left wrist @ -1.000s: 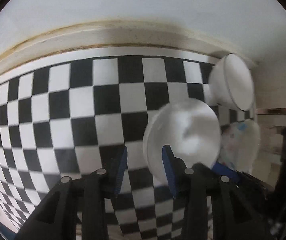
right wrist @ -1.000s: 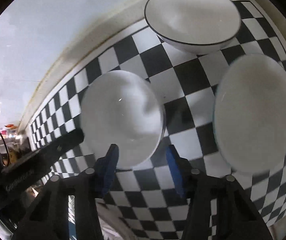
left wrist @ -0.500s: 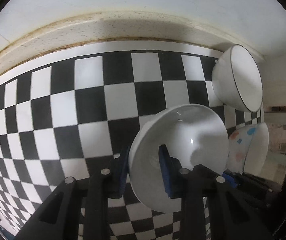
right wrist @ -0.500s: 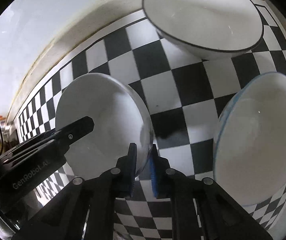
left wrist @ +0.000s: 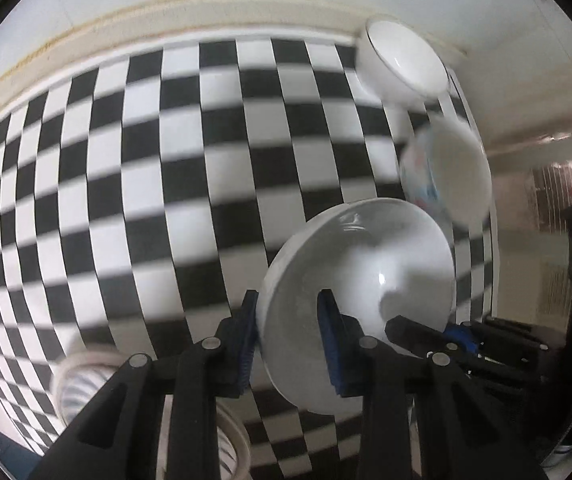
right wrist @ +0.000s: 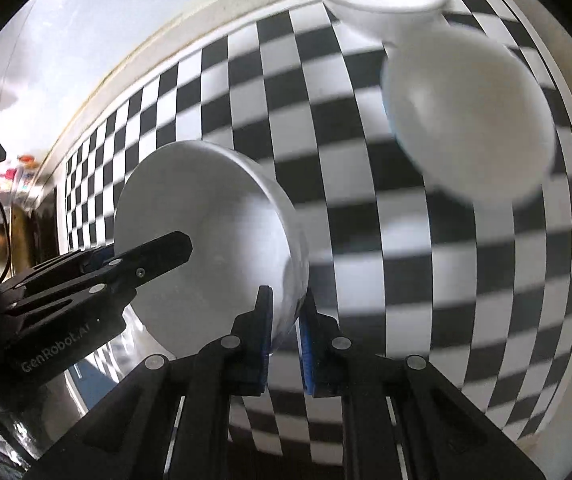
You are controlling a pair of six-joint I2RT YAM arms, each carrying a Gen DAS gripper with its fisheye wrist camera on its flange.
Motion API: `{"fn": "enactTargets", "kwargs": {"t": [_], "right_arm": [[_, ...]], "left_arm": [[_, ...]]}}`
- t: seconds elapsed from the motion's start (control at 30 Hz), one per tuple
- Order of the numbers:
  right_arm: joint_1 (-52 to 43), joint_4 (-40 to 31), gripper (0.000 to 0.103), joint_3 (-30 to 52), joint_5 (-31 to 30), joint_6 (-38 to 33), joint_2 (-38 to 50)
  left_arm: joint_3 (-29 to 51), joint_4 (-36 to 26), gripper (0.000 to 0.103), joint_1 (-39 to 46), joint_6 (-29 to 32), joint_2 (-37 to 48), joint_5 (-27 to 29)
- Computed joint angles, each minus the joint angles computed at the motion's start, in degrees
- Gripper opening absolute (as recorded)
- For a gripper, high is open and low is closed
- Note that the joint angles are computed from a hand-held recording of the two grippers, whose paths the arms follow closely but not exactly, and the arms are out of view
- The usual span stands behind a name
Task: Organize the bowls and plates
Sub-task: 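Grasp the plain white bowl rim with both grippers and lift it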
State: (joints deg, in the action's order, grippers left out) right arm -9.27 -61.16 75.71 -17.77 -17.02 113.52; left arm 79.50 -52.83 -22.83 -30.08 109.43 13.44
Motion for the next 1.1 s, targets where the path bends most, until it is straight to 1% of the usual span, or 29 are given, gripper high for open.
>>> {"fn": "enactTargets", "kwargs": {"t": [0.1, 0.23, 0.37, 0.43, 0.47, 0.53, 0.63, 0.87, 0.9, 1.0, 1.1], "right_arm": [[-2.1, 1.2, 0.014, -7.2, 1.0, -3.1, -4.6], [-5.3, 3.1, 0.014, -15.3, 2.2, -6.9, -8.5], [-8.2, 6.2, 0.014, -22.0, 3.5, -9.8, -10.5], [-9.3, 7.5, 0.014, -23.9, 4.0, -11.0, -10.5], [-8.6, 9.0, 0.014, -25.4, 4.2, -10.2, -10.7], [-9.0, 9.8, 0.014, -25.8, 5.0, -10.9, -10.4], [-5.7, 13.3, 0.014, -28.4, 5.0, -8.0, -10.7], [-6.8, 14.3, 0.014, -29.3, 6.4, -9.3, -10.4], [-5.4, 14.9, 0.014, -29.6, 6.2, -7.8, -10.3], [-5.3, 15.8, 0.014, -30.4, 6.1, -7.5, -10.1], [-5.7, 15.5, 0.014, -30.1, 5.9, -7.5, -9.5]], "left_arm": [[-3.1, 0.6, 0.026, -1.1, -1.1, -2.1, 1.1], [-10.0, 4.6, 0.026, -4.8, -5.0, -4.4, 1.6], [-13.0, 6.5, 0.026, -7.4, -6.9, -4.7, 1.6], [-12.9, 7.0, 0.026, -8.6, -7.3, -3.7, 1.3], [-12.5, 7.1, 0.026, -9.0, -7.5, -2.9, 1.1], [-12.9, 7.3, 0.026, -10.2, -7.9, -2.5, 0.3], [-12.8, 7.7, 0.026, -11.0, -8.3, -1.5, 0.2], [-14.6, 8.8, 0.026, -12.6, -7.8, -1.0, 0.1], [-14.7, 9.0, 0.026, -13.0, -7.9, -1.0, -0.4], [-14.1, 8.6, 0.026, -13.9, -8.0, -0.7, -1.3], [-11.2, 9.1, 0.026, -15.7, -10.0, 2.6, -1.0]]}}
